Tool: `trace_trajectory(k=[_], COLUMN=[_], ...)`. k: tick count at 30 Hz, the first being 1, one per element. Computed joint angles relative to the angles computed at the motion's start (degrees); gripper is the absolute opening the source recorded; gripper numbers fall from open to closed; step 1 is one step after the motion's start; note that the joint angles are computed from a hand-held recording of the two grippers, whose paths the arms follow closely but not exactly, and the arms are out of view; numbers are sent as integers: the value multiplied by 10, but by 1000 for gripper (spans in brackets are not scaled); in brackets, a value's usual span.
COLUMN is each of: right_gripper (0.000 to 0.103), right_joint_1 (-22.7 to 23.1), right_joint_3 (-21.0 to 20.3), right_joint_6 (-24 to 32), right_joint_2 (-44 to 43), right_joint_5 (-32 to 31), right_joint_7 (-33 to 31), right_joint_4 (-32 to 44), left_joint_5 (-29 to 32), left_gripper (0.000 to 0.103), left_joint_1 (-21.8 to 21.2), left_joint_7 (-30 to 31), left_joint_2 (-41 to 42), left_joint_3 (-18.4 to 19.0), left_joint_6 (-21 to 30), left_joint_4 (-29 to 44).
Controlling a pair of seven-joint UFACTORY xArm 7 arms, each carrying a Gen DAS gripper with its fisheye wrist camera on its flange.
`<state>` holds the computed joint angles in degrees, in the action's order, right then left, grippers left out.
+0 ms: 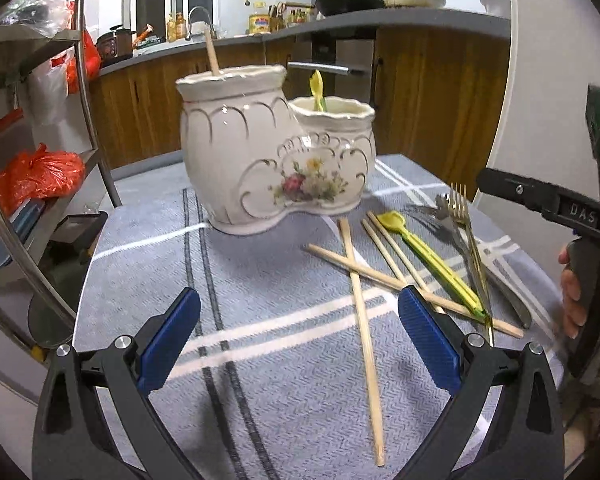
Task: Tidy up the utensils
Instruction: 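Open both tools and move them back over the utensils on the table, then grasp another chopstick with left tool while right tool grasps the yellow tulip-head spoon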
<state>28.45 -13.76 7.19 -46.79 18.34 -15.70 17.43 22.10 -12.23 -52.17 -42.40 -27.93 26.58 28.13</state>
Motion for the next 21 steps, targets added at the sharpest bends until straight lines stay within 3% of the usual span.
trace_trajectory(k=[7, 9, 12, 14, 21], right_gripper=[96, 96, 95, 91, 58], right_joint_1=[-24, -26, -18, -12, 24], right_joint_3=[24, 28, 29, 30, 33], right_joint_6=[25, 27, 34, 40, 90], right_joint_2=[23, 25, 20, 19, 27], right_joint_5=[-8, -9, -8, -8, 12], right_joint_7=[7, 8, 0, -6, -41], right_joint_4=[12, 13, 13, 13, 24], left_joint_5=[2, 1, -7, -24, -60], left_gripper=[97, 91, 78, 64, 32], left_joint_1=[-19, -28, -43, -58, -79], left_joint_7=[35, 48, 67, 82, 129], left_joint_2=[53, 68, 89, 99, 89], left_joint_3=[8, 14, 30, 48, 82], left_joint_6=[32, 38, 48, 49, 44], left_joint_4=[37, 47, 58, 60, 45])
